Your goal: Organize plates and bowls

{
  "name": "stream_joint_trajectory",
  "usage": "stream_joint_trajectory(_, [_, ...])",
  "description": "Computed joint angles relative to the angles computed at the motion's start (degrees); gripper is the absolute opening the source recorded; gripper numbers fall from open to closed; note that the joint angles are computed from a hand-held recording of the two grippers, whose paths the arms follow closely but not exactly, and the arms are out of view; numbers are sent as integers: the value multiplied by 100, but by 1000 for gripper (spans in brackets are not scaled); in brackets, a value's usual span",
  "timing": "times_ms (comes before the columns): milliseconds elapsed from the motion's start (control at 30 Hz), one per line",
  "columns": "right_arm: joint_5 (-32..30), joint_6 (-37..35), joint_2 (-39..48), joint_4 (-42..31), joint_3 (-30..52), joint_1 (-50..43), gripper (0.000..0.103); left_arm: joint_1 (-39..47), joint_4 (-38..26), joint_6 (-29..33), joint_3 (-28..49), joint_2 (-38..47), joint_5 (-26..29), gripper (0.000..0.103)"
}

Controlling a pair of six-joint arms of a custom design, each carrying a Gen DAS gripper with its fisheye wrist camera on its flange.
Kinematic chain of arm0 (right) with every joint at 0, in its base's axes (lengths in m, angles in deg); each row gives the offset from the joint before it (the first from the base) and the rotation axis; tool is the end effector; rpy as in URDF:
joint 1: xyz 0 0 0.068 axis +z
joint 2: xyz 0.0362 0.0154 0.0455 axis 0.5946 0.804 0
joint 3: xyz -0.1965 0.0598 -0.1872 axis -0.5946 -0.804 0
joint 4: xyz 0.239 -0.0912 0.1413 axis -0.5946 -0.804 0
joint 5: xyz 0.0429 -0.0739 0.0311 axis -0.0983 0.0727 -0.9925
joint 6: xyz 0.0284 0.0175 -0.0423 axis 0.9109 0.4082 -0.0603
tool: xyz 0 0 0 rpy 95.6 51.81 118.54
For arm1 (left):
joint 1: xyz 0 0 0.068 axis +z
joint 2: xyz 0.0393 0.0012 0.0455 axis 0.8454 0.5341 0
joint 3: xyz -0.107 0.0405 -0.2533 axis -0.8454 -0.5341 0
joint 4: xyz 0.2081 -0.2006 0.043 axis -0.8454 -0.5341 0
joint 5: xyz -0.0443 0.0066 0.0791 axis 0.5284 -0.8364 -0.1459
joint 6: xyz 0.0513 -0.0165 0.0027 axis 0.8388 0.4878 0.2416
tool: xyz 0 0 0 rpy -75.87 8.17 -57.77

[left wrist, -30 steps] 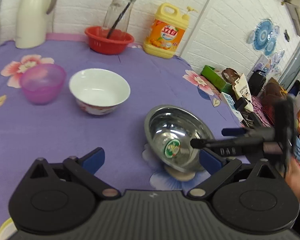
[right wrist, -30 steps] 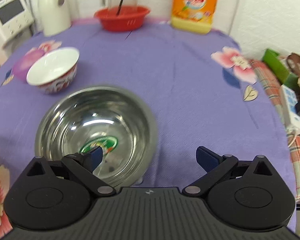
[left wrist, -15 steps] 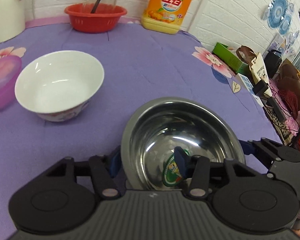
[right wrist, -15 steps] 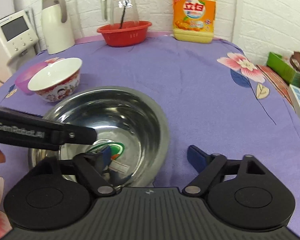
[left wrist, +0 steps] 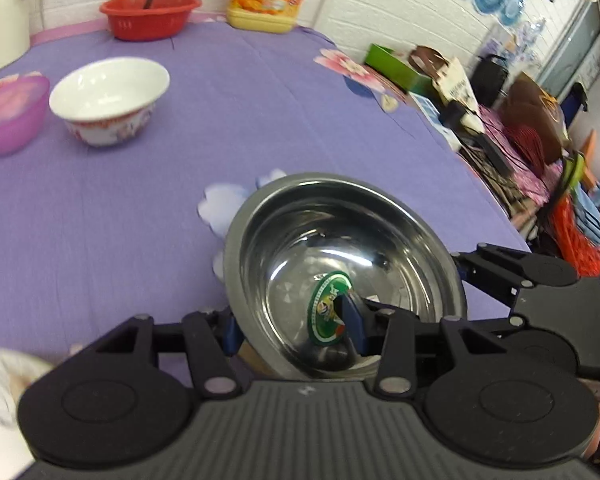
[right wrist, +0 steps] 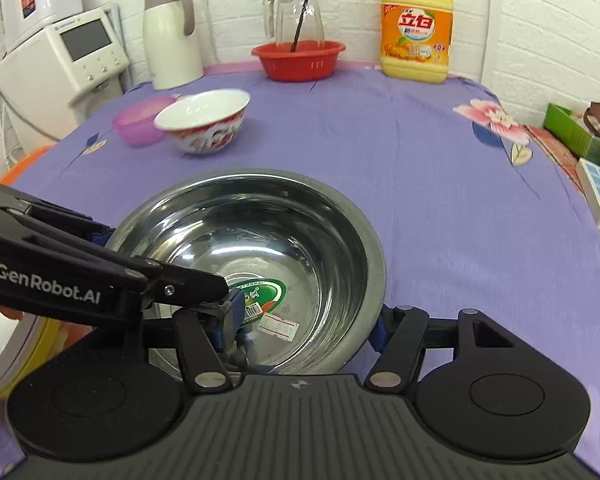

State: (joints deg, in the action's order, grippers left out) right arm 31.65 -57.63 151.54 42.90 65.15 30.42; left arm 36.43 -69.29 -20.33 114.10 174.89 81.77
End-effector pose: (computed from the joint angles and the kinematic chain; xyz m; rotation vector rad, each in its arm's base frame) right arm 0.3243 -0.0172 0.0521 -0.6083 2.2587 0.3462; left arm 0.3112 -0.1253 0.0679 0.0639 2.4618 -0.4521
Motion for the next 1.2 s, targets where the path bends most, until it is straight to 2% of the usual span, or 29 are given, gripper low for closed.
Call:
stream_joint_trajectory(267, [-161, -234, -606, 282, -1054, -264, 102, -414, 471, 48, -841, -433, -237, 43])
stream_joint_trajectory(567, [-360, -336, -723, 450, -1485, -564, 102, -767, 802, -1, -1221, -535, -406, 43])
stream_joint_trajectory(867, [-317, -480, -796, 504, -1621, -784, 103, -858, 1021, -58, -1136, -261, -379, 43])
stream_joint_trajectory(933, [-345, -468, -828, 391, -1595, -832, 103, -829, 1117, -61, -1228, -308, -497, 58])
stream_joint_trajectory(1000, [-506, -495, -873, 153, -1511, -985, 103, -792, 1253, -39, -1431, -578, -542, 78])
stream_joint_trajectory(1067, [-690, -570, -1051, -43, -1508, -1190, 103, -763, 1270, -32, -1649, -1027, -760, 90])
stream_joint_trajectory(1100, [-769, -590, -1168, -70, -1536, -1298, 103, -701, 1292, 38, -1754, -1252, -836, 95])
stream_joint_trajectory(1200, [-949, -430, -1480, -124, -1505, -1497, 103, -322, 1158, 237, -1943, -1926, -931, 95])
